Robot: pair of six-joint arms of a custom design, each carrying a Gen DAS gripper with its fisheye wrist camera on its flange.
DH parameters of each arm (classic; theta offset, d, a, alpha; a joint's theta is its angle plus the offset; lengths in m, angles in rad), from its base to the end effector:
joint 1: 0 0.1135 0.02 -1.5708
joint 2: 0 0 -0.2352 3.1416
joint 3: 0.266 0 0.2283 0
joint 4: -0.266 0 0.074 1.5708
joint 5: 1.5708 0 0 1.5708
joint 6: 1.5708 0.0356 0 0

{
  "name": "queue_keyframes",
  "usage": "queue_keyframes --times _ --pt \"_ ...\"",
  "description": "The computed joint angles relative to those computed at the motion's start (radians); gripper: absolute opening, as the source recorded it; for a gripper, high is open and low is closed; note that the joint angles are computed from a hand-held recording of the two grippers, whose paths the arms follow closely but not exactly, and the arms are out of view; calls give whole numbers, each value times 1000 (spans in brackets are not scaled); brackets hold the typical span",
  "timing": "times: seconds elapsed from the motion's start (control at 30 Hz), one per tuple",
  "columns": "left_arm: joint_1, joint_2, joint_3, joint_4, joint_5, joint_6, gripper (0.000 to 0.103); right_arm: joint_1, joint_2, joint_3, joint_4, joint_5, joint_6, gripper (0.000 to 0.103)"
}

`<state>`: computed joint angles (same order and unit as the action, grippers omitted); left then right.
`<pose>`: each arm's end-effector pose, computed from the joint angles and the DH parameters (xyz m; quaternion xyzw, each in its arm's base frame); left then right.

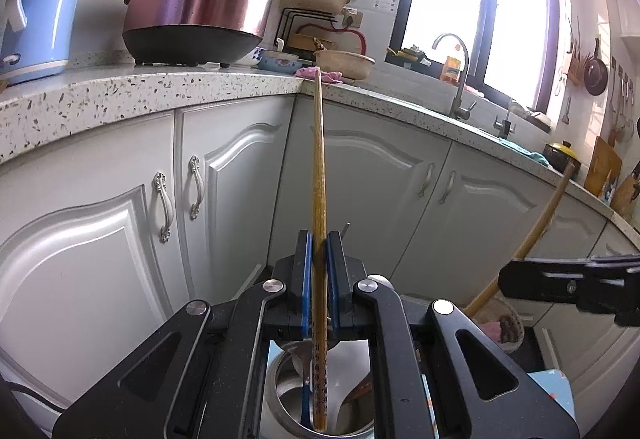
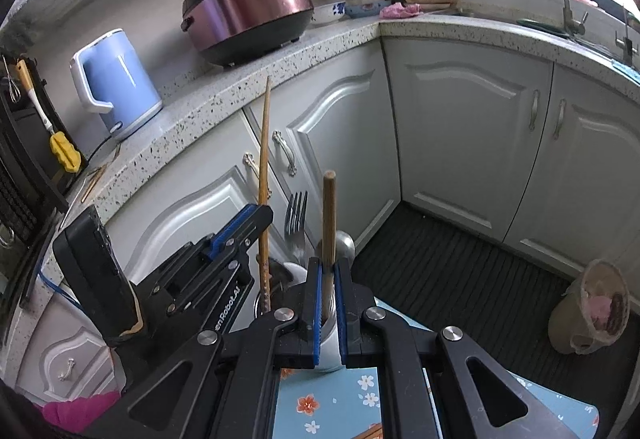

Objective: Organize utensils
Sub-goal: 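Lower the chopsticks into the jar and open both grippers, then withdraw both grippers from the jar toward the remaining chopsticks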

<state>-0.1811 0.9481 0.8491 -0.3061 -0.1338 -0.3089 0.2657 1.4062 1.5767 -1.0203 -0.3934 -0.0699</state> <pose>0.2058 -0.0329 0.2994 -0.0899 0.8290 -0.0791 0.5463 0.2462 0.0812 0.3618 -0.2212 0.8933 0.2158 0.3264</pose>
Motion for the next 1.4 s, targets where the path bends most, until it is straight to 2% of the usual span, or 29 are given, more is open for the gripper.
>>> queue_keyframes --times 0.2,0.57,0.7,0.77,0.87,0.93,1.0,1.03,1.07,1.27,1.4 --pt "-34 -21 -40 9 -26 -5 6 -5 1 -6 -10 -6 -14 5" --pt "-23 -119 -60 -109 7 -12 6 -7 46 30 -32 -4 20 5" --pt "-18 -151 -52 -162 20 3 13 -9 44 17 -27 -7 29 6" --pt "-16 -161 -50 -182 22 6 21 -13 40 5 -20 -11 29 6" --pt "-1 -176 -46 -213 38 -1 26 -3 36 -5 -10 2 45 13" --pt "-6 -199 -46 -241 33 -1 28 -5 23 -18 -1 -2 59 29" --pt "-5 -221 -48 -261 39 5 39 -14 8 -29 10 -11 74 38" --pt "-4 -230 -48 -272 42 6 45 -19 -1 -31 10 -13 77 38" --pt "-3 -238 -47 -282 45 7 46 -24 -4 -28 4 -14 77 38" --pt "-43 -251 -24 -364 9 8 48 -56 -58 -43 -39 -21 54 41" --pt "-120 -257 -17 -423 -64 -10 48 -106 -140 -98 -72 -47 27 43"
